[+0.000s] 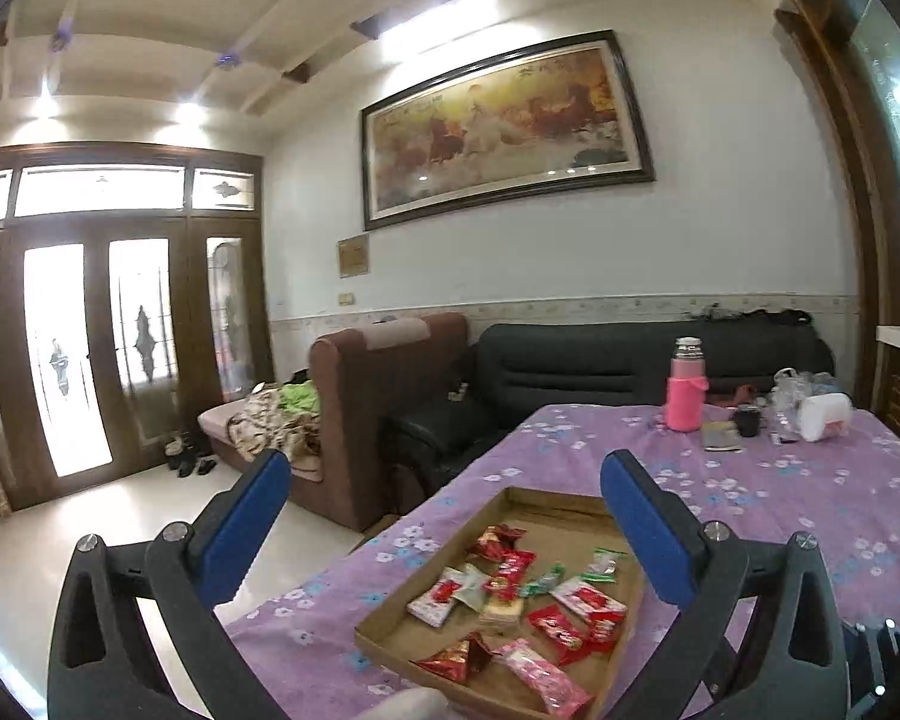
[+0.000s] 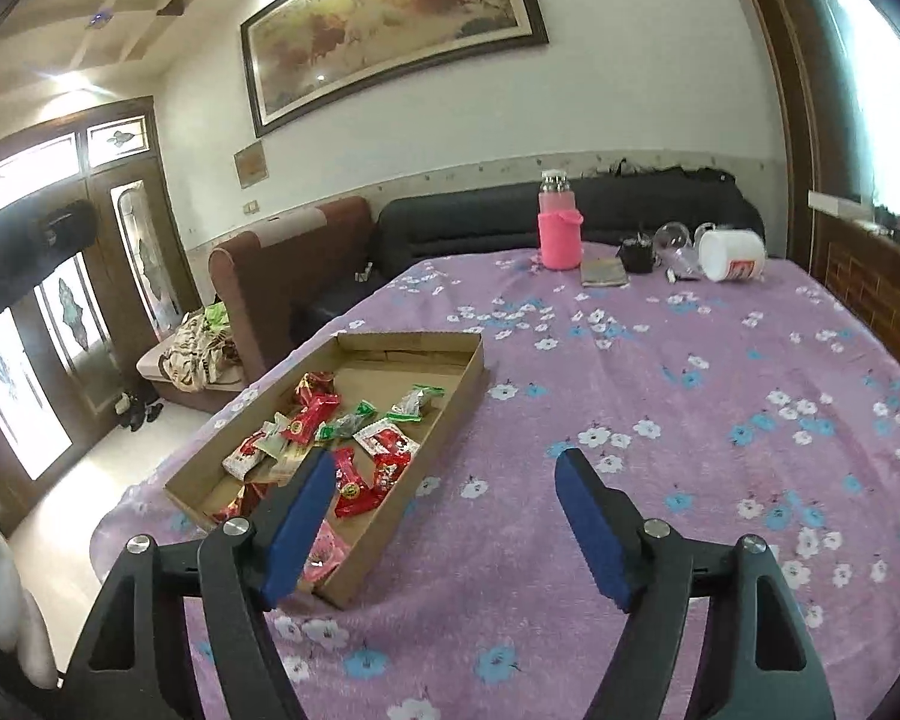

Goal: Organize snacks

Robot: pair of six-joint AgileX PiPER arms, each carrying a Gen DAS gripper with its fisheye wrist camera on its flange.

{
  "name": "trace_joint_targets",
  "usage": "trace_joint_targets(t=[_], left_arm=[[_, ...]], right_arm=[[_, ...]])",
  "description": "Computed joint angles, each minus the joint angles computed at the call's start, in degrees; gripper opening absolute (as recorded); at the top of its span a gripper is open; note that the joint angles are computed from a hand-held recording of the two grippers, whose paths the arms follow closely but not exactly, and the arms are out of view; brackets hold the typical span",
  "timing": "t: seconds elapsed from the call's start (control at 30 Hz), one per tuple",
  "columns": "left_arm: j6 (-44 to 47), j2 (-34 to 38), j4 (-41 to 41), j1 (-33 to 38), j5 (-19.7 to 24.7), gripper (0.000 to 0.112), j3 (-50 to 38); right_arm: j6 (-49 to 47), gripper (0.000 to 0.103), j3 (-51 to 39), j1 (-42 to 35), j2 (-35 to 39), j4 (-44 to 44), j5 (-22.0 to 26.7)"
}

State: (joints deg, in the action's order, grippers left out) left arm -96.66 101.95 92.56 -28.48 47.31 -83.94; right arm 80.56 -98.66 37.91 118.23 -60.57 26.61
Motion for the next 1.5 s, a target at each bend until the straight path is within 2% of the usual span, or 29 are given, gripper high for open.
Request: trace_joint_targets(t=[0.07,0.13,0.2,0.33,0.4,0.47,0.63,0.87,1.1,1.27,1.5], left_arm=[[-0.7,-1.4,-0.3,-0.3,-0.6,0.103,1.2],[1.1,-2.3,-2.8,0.2,-3.1,0.103,1.4],[6.7,-2.3,-9.2,1.5,-6.5,0.103,0.0],[19.8,-0.3,-22.5,3.4,-9.9,0.103,-2.8],[24.1,0.7,-27.6,4.3,-11.2,0.103,-3.5],[27.2,2.0,-30.9,4.6,-11.2,0.103,-4.0],[31.4,5.4,-34.0,4.3,-8.0,0.103,-7.0],[35.6,6.5,-38.3,5.3,-9.1,0.103,-7.7],[45.0,8.3,-48.8,7.2,-10.1,0.103,-10.1],[46.5,9.6,-50.5,7.1,-8.5,0.103,-11.8],[49.1,9.7,-53.3,7.7,-9.9,0.103,-11.6]], right_arm=[[2.1,0.081,0.8,0.8,-0.6,-2.9,1.9],[4.5,0.087,1.4,1.7,-1.2,-5.4,4.4],[4.5,0.093,0.4,2.5,-0.6,-5.8,7.9],[-1.9,0.094,-4.4,3.3,2.2,-1.3,15.1],[-2.7,0.094,-5.3,3.2,2.8,-0.3,16.9],[-1.6,0.094,-4.6,2.9,2.7,-0.5,17.2],[-0.7,0.094,-3.4,2.7,1.9,-0.5,17.0],[-4.1,0.094,-6.8,3.3,4.1,1.0,18.2],[-7.0,0.094,-9.2,3.3,5.9,3.7,18.7],[-7.9,0.094,-9.8,3.2,6.4,4.5,18.8],[-9.8,0.094,-12.2,3.4,7.9,5.9,20.3]])
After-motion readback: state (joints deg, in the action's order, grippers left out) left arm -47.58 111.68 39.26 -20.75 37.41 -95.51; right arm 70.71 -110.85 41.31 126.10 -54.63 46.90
